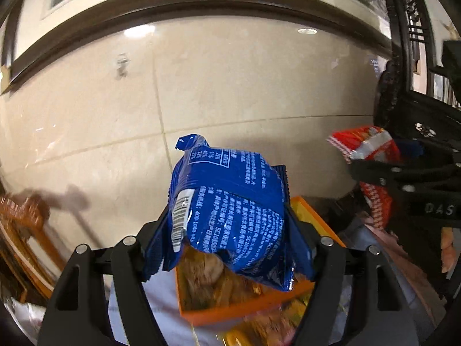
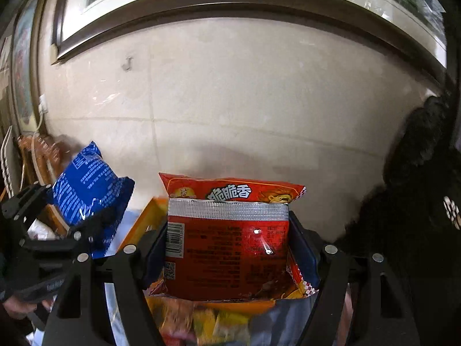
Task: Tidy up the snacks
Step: 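Lift both packs over the box and open both tools to drop them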
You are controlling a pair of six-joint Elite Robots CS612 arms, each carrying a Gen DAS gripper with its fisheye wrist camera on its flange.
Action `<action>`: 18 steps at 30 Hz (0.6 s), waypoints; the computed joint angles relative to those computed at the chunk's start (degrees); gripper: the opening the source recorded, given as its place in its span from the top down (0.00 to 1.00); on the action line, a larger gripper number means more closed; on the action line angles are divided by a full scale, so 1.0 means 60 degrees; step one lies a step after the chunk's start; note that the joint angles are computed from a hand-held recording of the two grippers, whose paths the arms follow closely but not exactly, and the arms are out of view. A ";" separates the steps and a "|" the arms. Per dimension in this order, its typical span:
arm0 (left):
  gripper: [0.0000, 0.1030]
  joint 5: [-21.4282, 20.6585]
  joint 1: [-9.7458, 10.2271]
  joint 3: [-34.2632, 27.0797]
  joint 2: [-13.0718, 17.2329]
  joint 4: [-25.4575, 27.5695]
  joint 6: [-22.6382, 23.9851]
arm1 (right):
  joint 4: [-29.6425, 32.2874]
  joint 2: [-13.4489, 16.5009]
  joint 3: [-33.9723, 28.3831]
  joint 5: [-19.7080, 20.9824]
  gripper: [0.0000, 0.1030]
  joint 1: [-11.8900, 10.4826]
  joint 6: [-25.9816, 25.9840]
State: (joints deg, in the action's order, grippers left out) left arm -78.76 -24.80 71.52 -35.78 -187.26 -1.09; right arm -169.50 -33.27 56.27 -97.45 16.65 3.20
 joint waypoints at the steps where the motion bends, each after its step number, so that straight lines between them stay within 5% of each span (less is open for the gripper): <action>1: 0.24 -0.0023 0.0022 -0.0360 0.0173 0.0265 0.0041 | 0.0439 0.0187 -0.0392 0.0177 0.19 -0.0052 0.0110; 2: 0.12 -0.0028 0.0061 -0.0756 0.0389 0.0652 0.0047 | 0.1033 0.0388 -0.0809 0.0146 0.09 -0.0085 0.0225; 5: 0.07 0.0380 0.0142 -0.1030 0.0676 0.1725 -0.0600 | 0.2227 0.0723 -0.1251 -0.0368 0.08 -0.0139 0.0496; 12: 0.08 0.0476 0.0232 0.0654 0.0659 0.1621 -0.1022 | 0.1563 0.0174 0.1283 0.0239 0.08 -0.0266 0.1212; 18: 0.08 -0.0088 0.0246 0.1766 0.0504 0.1869 -0.2439 | 0.1446 -0.0152 0.2864 0.1453 0.08 -0.0245 0.2211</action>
State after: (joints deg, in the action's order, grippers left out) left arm -79.29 -23.32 82.11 -32.76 -176.04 -15.72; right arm -160.82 -34.18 73.46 -88.74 15.19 16.46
